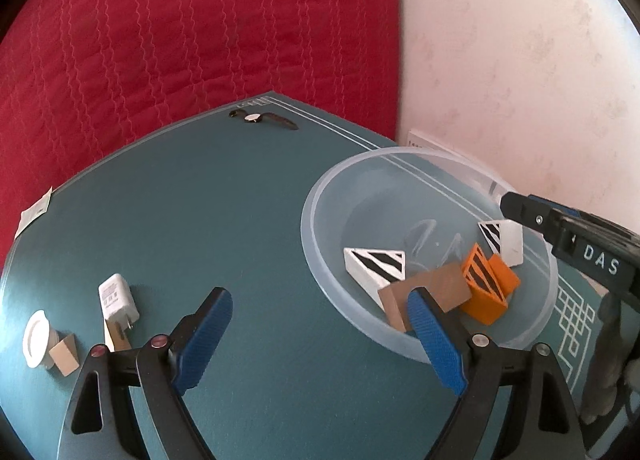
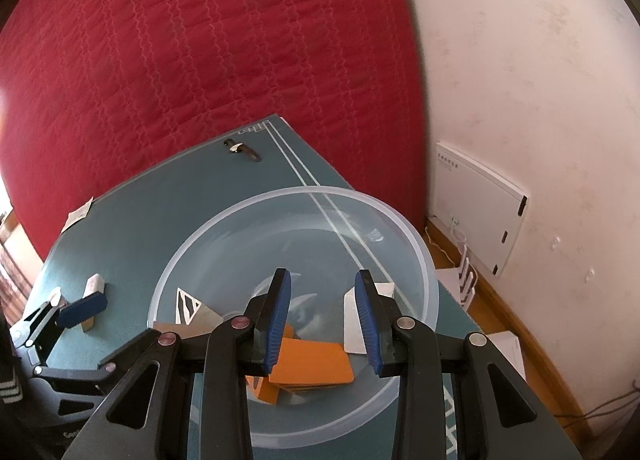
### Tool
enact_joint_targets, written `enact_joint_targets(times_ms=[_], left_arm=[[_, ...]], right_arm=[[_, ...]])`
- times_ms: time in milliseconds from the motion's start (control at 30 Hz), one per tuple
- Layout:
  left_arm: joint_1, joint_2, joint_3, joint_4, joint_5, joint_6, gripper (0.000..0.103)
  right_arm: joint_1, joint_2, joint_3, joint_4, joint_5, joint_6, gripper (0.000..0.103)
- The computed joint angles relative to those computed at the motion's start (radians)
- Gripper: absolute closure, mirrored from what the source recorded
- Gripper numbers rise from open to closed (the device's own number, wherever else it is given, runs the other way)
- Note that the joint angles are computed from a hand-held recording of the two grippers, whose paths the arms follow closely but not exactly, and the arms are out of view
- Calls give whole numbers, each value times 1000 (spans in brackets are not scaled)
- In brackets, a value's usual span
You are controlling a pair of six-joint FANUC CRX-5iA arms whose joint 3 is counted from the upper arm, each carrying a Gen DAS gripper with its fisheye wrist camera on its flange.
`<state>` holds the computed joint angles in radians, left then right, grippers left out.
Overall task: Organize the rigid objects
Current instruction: 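Push the orange pieces inside the bowl with the right gripper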
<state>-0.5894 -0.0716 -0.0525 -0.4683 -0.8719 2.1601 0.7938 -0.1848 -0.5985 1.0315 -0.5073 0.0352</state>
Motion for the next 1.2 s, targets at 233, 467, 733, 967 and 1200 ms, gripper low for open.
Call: enact_joint_targets(times_ms=[233,467,733,967,1200], left_arm=[[-7,-6,-11,25,10,-39,11],[-35,55,56,-50,-48,17,9],[-1,71,87,-83,-103,104,9],[-8,47,59,-76,-99,105,9],[6,4,23,-66,-77,117,8]], right_arm=[[0,0,-1,0,1,-1,68],[0,1,-1,1,0,-3,68],[13,7,3,-5,-4,4,68],[25,5,4,-9,-11,14,68],[40,-3,-13,33,1,4,68]])
